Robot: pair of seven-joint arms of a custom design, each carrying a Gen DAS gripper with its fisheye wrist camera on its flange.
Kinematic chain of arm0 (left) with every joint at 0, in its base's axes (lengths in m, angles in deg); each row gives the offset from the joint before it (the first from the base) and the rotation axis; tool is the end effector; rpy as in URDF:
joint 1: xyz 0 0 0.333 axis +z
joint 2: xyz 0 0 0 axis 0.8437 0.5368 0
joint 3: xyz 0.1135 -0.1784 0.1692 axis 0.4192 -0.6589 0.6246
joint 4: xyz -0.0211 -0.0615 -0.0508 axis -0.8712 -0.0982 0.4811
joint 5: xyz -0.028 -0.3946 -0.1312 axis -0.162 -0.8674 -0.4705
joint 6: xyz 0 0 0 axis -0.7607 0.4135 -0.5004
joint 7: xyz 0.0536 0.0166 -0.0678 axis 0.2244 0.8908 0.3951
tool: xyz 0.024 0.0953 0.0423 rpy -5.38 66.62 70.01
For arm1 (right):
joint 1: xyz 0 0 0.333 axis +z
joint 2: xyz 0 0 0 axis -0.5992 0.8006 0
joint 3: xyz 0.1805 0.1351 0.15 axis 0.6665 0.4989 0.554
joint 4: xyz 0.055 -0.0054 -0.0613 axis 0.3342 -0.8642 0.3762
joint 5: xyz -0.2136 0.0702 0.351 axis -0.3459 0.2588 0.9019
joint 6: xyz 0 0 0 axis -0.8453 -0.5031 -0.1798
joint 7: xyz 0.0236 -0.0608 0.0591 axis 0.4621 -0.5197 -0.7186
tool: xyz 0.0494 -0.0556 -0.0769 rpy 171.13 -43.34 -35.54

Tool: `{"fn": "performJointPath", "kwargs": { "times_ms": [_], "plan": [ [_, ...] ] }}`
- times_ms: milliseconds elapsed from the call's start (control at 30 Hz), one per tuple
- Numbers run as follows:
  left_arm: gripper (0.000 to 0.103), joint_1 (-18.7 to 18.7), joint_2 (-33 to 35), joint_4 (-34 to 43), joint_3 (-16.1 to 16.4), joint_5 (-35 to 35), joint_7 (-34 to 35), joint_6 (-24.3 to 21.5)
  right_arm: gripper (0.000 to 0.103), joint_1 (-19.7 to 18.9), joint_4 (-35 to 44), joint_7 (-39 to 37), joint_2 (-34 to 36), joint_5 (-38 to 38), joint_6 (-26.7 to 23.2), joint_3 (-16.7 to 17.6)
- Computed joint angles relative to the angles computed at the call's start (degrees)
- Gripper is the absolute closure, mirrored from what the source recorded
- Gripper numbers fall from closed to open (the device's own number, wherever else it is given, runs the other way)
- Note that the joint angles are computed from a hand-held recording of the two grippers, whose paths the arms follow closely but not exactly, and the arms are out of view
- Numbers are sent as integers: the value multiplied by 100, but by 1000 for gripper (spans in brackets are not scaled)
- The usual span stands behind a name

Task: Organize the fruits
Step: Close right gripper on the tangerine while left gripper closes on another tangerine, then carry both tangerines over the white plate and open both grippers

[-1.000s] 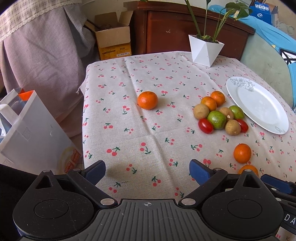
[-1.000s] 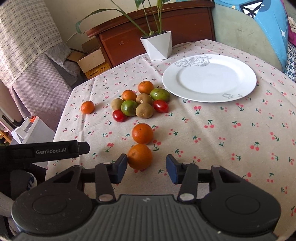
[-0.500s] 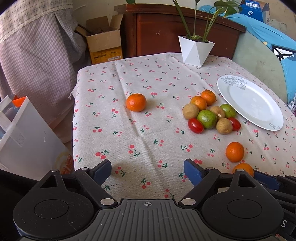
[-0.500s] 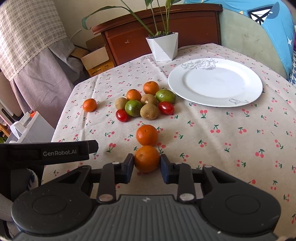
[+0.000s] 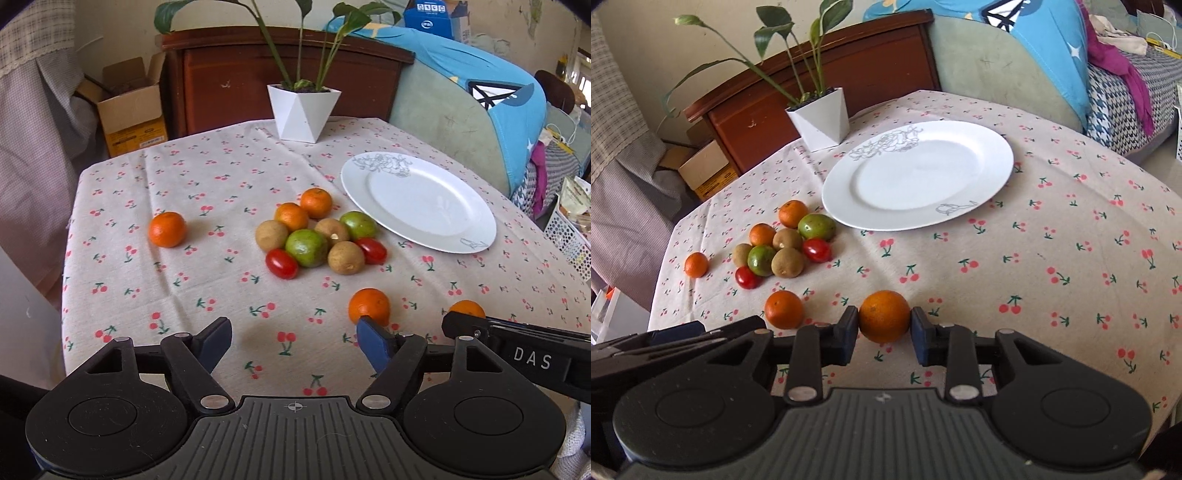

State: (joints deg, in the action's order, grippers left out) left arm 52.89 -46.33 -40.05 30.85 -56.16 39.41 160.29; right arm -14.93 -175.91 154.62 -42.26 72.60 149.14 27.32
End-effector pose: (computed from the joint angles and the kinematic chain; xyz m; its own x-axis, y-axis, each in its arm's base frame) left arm 0.6146 -0.1394 0.4240 -0.0609 -0.9948 0.0817 -0.7307 -0.0113 -0.6826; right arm 0.6139 0.2673 0.4047 0.0049 -0.9506 -0.3104 -0.7382 0.2060 -0.6424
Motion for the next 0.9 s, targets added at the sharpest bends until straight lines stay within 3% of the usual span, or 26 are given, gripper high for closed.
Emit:
{"fn": "performJointPath", "kwargs": {
  "times_ms": [367,633,900],
  "plan": [
    [44,-102,337,221,-108,-456,594,375,72,-103,-69,20,-20,268,31,48],
    [68,-179,498,324,-91,-465,694,427,70,-215,-82,-271,-10,643,48,176],
    [75,-140,499,317,-119,-617,709,442,71,-110,-77,-277,-9,499,38,81]
  ]
}}
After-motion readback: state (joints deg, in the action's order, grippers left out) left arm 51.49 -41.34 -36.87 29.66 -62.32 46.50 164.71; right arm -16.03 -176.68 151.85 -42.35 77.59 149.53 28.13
